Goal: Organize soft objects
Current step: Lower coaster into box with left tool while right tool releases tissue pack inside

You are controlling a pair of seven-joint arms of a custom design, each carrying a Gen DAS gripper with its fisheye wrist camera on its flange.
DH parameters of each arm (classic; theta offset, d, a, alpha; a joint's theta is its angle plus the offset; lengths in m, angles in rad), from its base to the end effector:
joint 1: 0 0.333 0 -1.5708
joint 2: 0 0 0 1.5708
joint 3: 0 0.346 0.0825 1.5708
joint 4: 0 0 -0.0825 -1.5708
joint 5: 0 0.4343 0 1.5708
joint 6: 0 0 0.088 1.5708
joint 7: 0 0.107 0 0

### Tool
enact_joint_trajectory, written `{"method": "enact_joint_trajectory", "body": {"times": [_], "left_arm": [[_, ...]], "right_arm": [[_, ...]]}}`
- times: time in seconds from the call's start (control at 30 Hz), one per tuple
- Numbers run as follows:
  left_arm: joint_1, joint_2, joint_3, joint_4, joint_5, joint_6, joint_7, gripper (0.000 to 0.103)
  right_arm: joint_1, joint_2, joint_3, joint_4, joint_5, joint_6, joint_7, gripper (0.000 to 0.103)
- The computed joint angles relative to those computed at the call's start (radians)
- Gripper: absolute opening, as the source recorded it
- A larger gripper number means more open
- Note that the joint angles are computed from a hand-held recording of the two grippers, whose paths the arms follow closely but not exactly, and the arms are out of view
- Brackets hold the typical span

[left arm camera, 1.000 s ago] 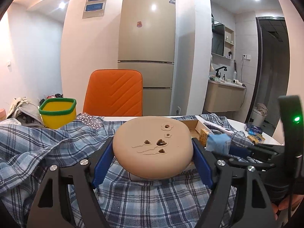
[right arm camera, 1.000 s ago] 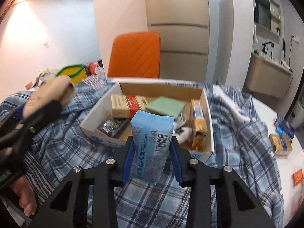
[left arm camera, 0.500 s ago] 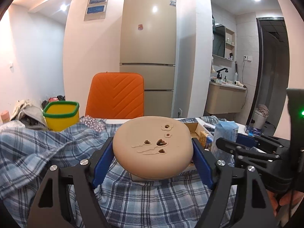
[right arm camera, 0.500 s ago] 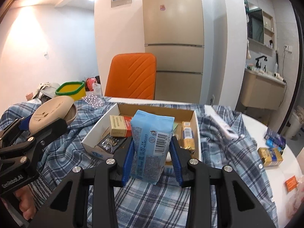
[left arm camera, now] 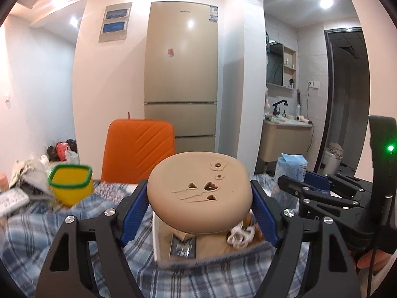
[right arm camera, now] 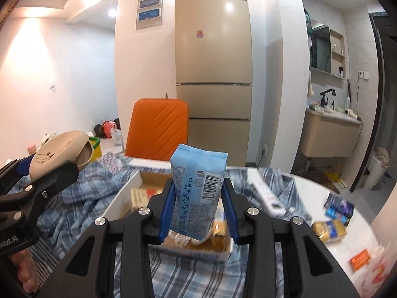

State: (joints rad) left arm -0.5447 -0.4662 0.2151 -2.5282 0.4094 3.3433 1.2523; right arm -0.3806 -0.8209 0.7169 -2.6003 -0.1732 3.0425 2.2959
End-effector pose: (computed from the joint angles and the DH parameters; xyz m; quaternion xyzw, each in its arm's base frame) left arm 0.4311 -0.1776 0.5916 -0.4375 0.6771 -0.5103 0.2995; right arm 0.3892 0.2098 0.5736 -0.5593 0.6103 -0.4134 0.3793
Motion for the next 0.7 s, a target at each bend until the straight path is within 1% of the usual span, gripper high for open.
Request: {"method": "enact_joint_trajectory", "body": {"times": [0.03,0.07,0.13,0.17,0.23,0.27,0.33,0.37,0.43,0.47,0.53,0.6,0.63,0.67,0.7], "left_arm": [[-0.034,0.009,0.028,0.018,0.007,-0.006,0.005,0.077],[-0.053,0.02,0.041,0.037,0.01,-0.009,0.011,0.078],[-0.03,0.055,0.009,0.078,0.0,-0.013,0.013,0.078],[-0.048,0.071,0.023,0.097,-0.004,-0.02,0.012,0.078],[-0.124,0.098,0.086,0.131,-0.018,-0.044,0.021,0.078],[-0.131,0.113,0.09,0.143,-0.035,-0.048,0.026,0.078],[-0.143,0.139,0.098,0.158,-0.065,-0.056,0.039,0.078],[-0.165,0.147,0.117,0.161,-0.078,-0.063,0.052,0.078],[-0.254,0.16,0.197,0.17,-0.11,-0.09,0.091,0.078],[-0.287,0.17,0.226,0.175,-0.131,-0.104,0.11,0.078],[-0.287,0.187,0.222,0.175,-0.156,-0.113,0.13,0.078],[-0.283,0.199,0.216,0.176,-0.181,-0.124,0.152,0.078],[-0.309,0.201,0.239,0.179,-0.203,-0.137,0.171,0.078],[-0.348,0.201,0.274,0.183,-0.23,-0.15,0.196,0.078],[-0.355,0.205,0.279,0.183,-0.248,-0.158,0.211,0.078]], "right_arm": [[-0.003,0.006,-0.009,0.016,-0.006,-0.012,-0.012,0.039],[-0.013,0.012,-0.016,0.034,-0.013,-0.022,-0.021,0.039],[-0.017,0.029,-0.033,0.058,-0.019,-0.026,-0.029,0.039],[-0.008,0.05,-0.051,0.073,-0.02,-0.028,-0.042,0.039],[0.012,0.095,-0.081,0.099,-0.025,-0.026,-0.067,0.039],[0.028,0.125,-0.099,0.112,-0.027,-0.023,-0.084,0.039],[-0.006,0.144,-0.075,0.124,-0.036,-0.017,-0.063,0.039],[-0.032,0.154,-0.055,0.126,-0.042,-0.01,-0.047,0.039],[-0.055,0.185,-0.036,0.13,-0.049,-0.005,-0.03,0.039],[-0.055,0.211,-0.034,0.129,-0.049,-0.01,-0.024,0.039],[-0.036,0.263,-0.046,0.134,-0.06,-0.015,-0.025,0.039],[-0.044,0.3,-0.032,0.146,-0.093,-0.037,-0.013,0.039],[-0.046,0.318,-0.026,0.157,-0.115,-0.052,-0.012,0.039],[-0.031,0.328,-0.037,0.155,-0.127,-0.051,-0.013,0.039],[0.0,0.346,-0.063,0.153,-0.132,-0.051,-0.026,0.039]]}}
